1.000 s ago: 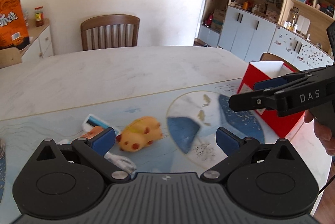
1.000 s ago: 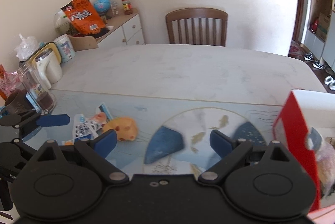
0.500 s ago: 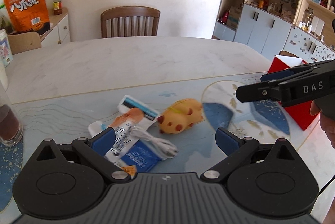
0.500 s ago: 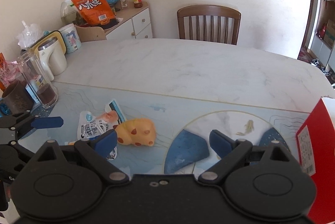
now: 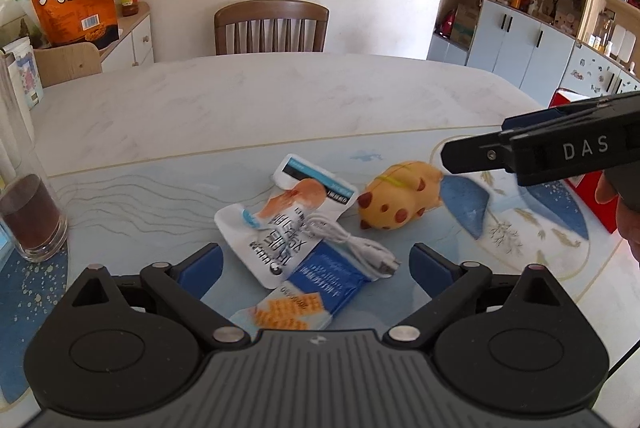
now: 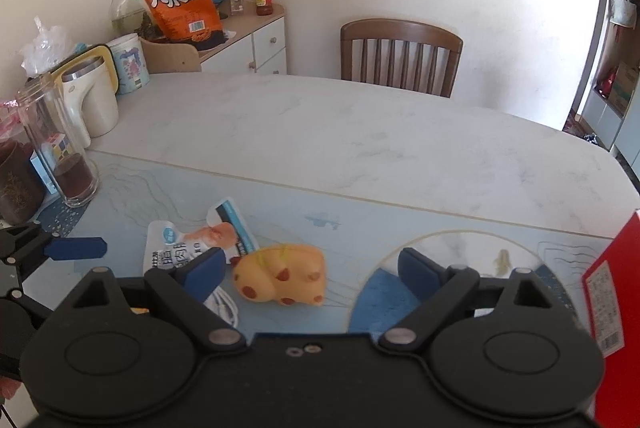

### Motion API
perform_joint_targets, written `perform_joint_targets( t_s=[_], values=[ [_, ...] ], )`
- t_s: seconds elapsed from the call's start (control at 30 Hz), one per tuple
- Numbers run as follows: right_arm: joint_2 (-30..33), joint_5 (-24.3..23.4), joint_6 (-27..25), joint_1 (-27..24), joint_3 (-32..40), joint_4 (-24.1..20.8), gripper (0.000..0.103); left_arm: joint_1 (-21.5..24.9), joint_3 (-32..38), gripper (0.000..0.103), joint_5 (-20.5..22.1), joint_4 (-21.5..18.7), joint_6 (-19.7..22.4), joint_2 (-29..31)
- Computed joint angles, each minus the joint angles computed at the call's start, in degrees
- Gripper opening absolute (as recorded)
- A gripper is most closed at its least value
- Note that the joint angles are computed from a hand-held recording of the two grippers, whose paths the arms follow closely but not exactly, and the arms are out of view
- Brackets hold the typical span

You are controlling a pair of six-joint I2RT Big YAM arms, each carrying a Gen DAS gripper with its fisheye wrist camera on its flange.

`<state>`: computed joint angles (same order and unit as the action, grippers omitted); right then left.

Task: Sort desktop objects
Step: 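Move the right tool to the yellow spotted toy while the left tool approaches the blue cracker packet, then close the right tool on the yellow toy while the left tool grasps the blue cracker packet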

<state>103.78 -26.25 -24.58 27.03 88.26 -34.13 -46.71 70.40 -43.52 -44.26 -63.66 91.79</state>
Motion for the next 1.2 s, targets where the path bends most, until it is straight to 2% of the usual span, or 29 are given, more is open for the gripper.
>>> perform_joint_targets(
  t_s=[0.4, 0.73, 1.03, 1.2],
  values=[
    [1.9, 1.7, 0.1, 2.3, 0.3, -0.2, 0.093, 0.8, -3.1, 0.092, 2.1, 4.1, 2.4, 0.0],
    [4.3, 3.0, 0.2, 3.5, 1.4, -0.4, 0.093, 0.7, -4.8, 0.078, 2.3, 7.6, 3.8, 0.5],
    [6.3, 4.6, -0.2, 4.1, 2.5, -0.9, 0.09, 0.8, -5.1, 0.071, 2.3, 9.5, 4.7, 1.0],
    [7.2, 4.9, 0.5, 4.0, 3.5, -1.6, 0.086, 0.6, -4.8, 0.061, 1.7, 11.0, 6.9, 1.9]
  ],
)
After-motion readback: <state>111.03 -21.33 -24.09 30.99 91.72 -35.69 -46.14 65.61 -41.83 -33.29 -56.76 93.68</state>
